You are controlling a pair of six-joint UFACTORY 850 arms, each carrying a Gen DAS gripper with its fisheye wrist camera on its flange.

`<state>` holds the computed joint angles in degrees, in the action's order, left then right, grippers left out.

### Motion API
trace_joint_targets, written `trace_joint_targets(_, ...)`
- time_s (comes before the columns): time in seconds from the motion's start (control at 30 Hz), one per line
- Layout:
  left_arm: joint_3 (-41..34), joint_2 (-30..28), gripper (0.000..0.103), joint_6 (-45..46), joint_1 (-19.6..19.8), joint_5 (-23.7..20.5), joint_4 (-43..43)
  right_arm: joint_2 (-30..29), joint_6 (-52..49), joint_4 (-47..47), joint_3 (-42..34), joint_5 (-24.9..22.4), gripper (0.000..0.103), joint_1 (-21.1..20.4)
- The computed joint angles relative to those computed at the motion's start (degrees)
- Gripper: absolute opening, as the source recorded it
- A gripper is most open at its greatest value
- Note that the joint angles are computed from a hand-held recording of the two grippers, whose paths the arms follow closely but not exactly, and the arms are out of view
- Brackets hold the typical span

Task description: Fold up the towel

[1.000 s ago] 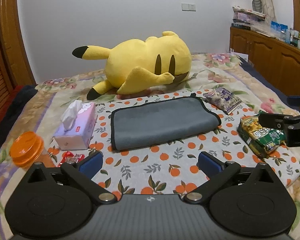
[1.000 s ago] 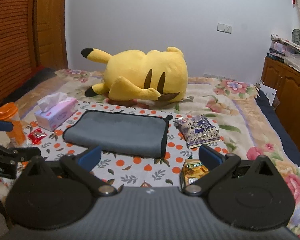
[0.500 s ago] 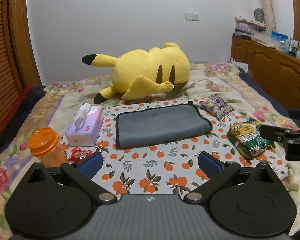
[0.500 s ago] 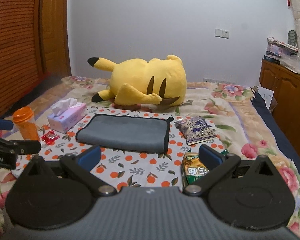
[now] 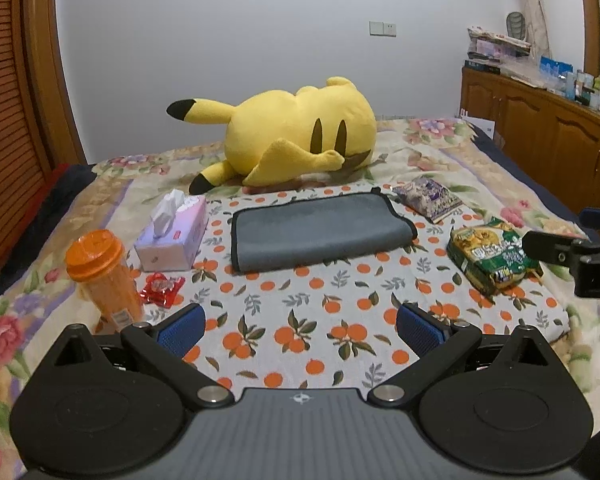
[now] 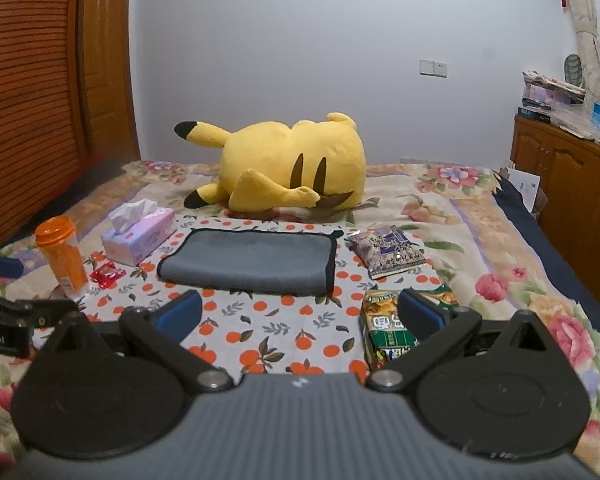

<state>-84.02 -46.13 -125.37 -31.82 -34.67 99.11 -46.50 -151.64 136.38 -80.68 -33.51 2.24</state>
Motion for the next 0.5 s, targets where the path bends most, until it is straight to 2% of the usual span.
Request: trace_joint_targets(0.5, 1.3, -2.1, 0.103, -6.6, -0.5, 0.2, 2.9, -0.9, -1.8, 0.9, 1.8, -0.3, 0.103, -0.3)
